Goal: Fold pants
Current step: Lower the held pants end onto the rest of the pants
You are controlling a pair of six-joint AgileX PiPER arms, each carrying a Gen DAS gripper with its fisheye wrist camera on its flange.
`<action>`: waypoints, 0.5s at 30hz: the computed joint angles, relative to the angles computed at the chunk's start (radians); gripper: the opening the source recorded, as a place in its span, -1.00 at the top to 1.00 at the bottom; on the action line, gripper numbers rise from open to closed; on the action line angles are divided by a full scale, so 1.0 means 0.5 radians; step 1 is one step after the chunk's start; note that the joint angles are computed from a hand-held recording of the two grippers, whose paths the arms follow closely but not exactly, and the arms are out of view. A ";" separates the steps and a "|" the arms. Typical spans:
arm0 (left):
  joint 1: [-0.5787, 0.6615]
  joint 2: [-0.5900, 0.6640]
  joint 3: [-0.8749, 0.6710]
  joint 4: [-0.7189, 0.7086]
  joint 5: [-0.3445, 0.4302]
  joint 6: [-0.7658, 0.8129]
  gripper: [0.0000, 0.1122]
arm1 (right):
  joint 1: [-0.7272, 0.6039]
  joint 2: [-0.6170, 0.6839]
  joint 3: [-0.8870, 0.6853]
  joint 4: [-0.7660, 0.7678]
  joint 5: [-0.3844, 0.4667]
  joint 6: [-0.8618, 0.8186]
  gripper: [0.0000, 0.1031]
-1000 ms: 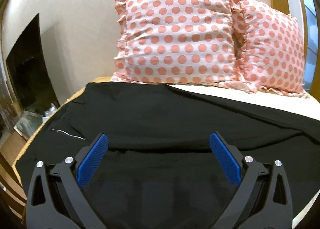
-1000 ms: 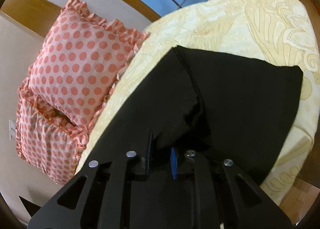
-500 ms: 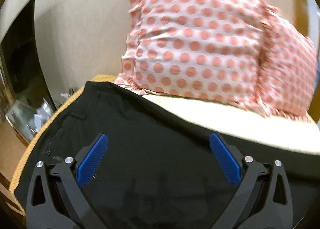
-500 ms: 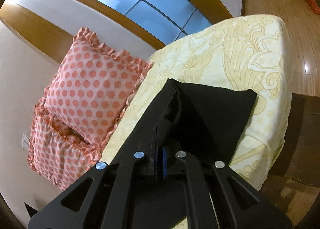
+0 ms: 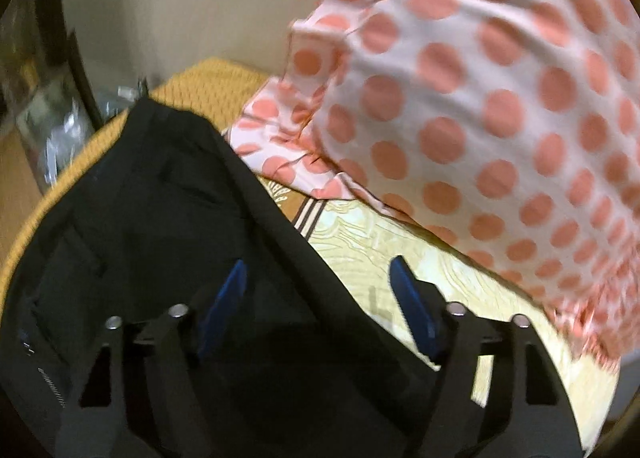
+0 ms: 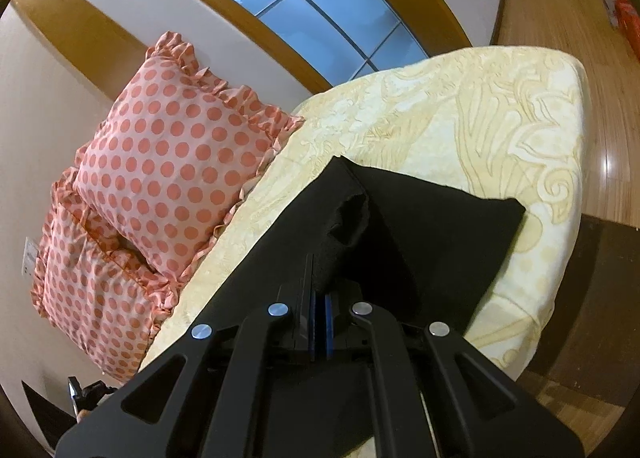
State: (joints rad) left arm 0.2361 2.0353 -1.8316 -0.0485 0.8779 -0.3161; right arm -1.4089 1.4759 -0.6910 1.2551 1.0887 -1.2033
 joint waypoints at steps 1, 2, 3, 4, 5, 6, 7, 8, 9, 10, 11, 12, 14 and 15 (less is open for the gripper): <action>0.014 0.023 -0.018 -0.032 0.011 -0.006 -0.01 | 0.001 -0.001 -0.005 -0.001 0.004 -0.002 0.94; 0.046 0.033 -0.007 -0.109 -0.007 0.026 0.15 | 0.002 -0.005 -0.009 0.000 0.005 -0.011 0.94; 0.092 0.018 0.048 -0.243 -0.053 0.117 0.62 | 0.005 -0.011 -0.011 0.004 0.005 -0.022 0.94; 0.125 -0.002 0.093 -0.321 -0.068 0.168 0.75 | 0.008 -0.016 -0.013 0.008 0.005 -0.032 0.94; 0.134 -0.022 0.123 -0.319 -0.076 0.173 0.79 | 0.012 -0.023 -0.016 0.012 0.005 -0.041 0.94; 0.148 -0.084 0.204 -0.322 -0.110 0.213 0.84 | 0.013 -0.027 -0.019 0.015 0.007 -0.046 0.94; 0.150 -0.130 0.254 -0.306 -0.128 0.239 0.85 | 0.015 -0.033 -0.022 0.019 0.008 -0.051 0.94; 0.151 -0.198 0.330 -0.290 -0.159 0.271 0.86 | 0.014 -0.040 -0.025 0.024 0.012 -0.053 0.94; 0.160 -0.324 0.467 -0.286 -0.216 0.329 0.86 | 0.003 -0.050 -0.030 0.033 0.029 -0.058 0.94; 0.174 -0.422 0.566 -0.306 -0.249 0.384 0.87 | -0.004 -0.054 -0.037 0.037 0.039 -0.060 0.94; 0.205 -0.563 0.705 -0.356 -0.286 0.477 0.87 | -0.017 -0.060 -0.044 0.040 0.054 -0.063 0.94; 0.238 -0.692 0.824 -0.417 -0.305 0.564 0.87 | -0.040 -0.063 -0.056 0.045 0.082 -0.069 0.94; 0.343 -1.020 1.103 -0.590 -0.309 0.808 0.87 | -0.073 -0.072 -0.079 0.046 0.116 -0.072 0.94; 0.427 -1.217 1.255 -0.697 -0.288 0.959 0.87 | -0.095 -0.082 -0.094 0.047 0.135 -0.079 0.94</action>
State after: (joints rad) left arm 0.4496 1.4267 -1.2043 -0.3970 0.7340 0.1633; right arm -1.4562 1.4348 -0.7380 1.2786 1.1560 -1.2426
